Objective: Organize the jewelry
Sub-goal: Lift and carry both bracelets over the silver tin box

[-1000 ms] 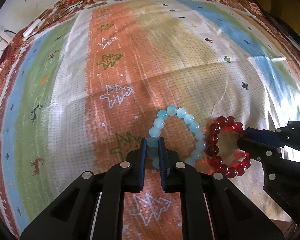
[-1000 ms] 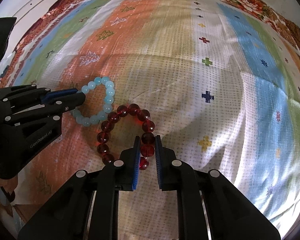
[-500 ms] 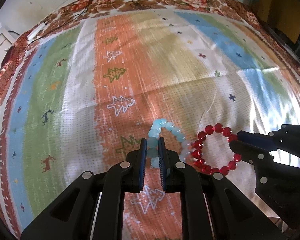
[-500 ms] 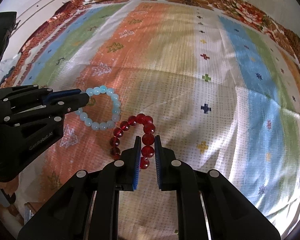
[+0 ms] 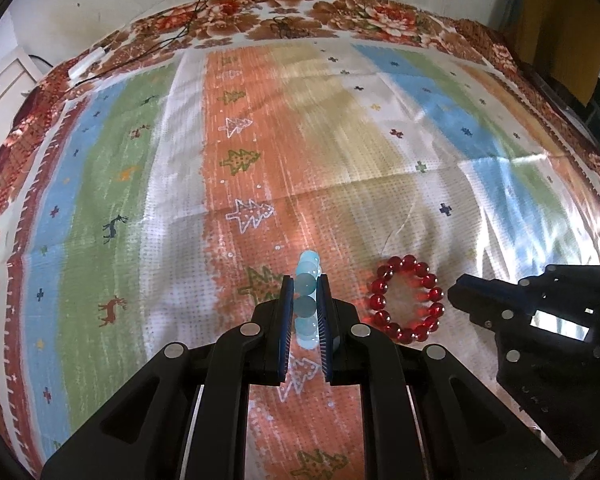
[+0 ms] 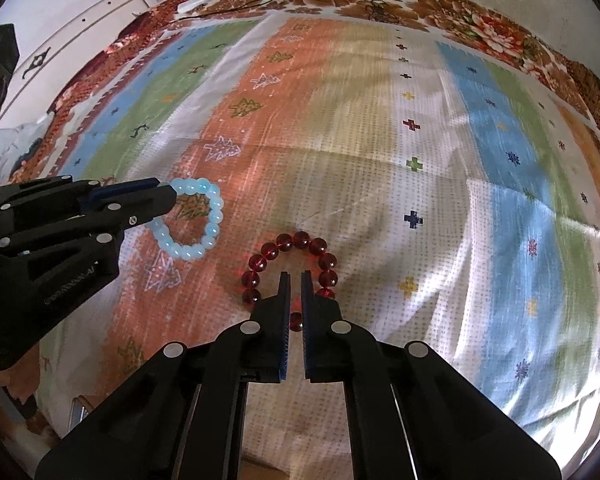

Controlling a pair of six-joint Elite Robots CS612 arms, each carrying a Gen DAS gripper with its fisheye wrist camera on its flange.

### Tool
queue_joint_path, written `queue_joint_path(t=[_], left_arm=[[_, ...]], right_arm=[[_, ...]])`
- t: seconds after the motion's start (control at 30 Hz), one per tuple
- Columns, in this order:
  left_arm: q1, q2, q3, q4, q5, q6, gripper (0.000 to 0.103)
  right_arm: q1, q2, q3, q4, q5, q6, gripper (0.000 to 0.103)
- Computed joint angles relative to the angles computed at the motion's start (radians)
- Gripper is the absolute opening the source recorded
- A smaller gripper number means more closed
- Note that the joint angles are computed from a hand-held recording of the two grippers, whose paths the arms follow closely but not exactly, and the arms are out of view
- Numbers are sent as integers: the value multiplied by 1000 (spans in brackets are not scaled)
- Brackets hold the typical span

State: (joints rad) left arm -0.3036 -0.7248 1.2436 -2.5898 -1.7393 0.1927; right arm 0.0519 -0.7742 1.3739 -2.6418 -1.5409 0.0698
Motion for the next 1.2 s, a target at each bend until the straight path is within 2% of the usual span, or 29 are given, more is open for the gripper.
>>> queue_joint_path(t=[0.43, 0.53, 1.2], left_arm=[[1, 0, -3, 1, -1, 1, 11], [2, 1, -5, 4, -11, 5, 11], [-1, 9, -17, 15, -18, 20, 11]], right_arm=[[-5, 17, -22, 59, -14, 16, 7], [-2, 24, -32, 75, -37, 13, 39], [-4, 70, -87, 133, -63, 3, 39]])
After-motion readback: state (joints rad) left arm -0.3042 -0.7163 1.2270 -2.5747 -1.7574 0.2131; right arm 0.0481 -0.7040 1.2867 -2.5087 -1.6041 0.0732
